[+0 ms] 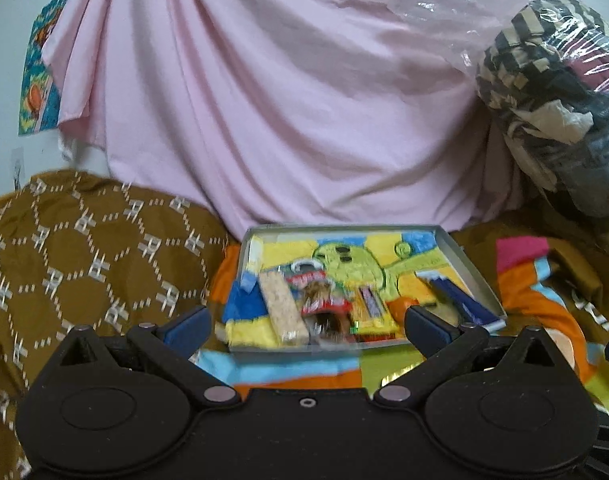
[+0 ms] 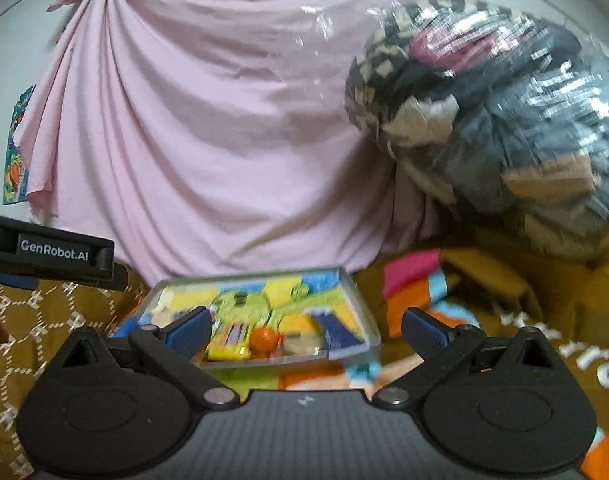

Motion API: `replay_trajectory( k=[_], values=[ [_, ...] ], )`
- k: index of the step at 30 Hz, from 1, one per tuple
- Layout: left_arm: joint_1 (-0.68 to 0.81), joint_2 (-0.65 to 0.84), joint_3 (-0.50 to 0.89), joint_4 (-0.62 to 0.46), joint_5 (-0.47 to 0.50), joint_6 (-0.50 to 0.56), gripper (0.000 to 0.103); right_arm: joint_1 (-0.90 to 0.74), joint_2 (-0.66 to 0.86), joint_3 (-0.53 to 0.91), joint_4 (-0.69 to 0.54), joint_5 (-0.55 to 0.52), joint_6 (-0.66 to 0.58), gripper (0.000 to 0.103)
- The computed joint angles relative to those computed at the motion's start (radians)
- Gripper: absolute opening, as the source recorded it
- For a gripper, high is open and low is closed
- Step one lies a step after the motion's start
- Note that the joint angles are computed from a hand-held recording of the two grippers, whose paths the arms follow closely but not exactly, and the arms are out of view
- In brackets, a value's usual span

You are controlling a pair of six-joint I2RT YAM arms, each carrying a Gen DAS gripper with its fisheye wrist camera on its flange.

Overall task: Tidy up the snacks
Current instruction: 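Withdraw both tools from the tray back over the remaining snacks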

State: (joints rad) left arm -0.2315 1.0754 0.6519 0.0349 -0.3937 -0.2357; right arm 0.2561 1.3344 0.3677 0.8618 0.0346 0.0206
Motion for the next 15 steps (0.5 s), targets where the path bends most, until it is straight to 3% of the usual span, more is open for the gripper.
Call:
replay_trajectory(
  k=[9,15],
  values=[
    [0.055,-0.145,-0.178,-0.062,0.056,-0.041,0.102,-0.002,-0.235,-0.073,-0.332,-0.024,0.03,0.103],
    [0.127,-0.165,-0.234,-0.11,0.127,-0.081,0.102,0.055,-0.221,-0.027,-0.515,-0.004,-0.005,0.103]
  ],
)
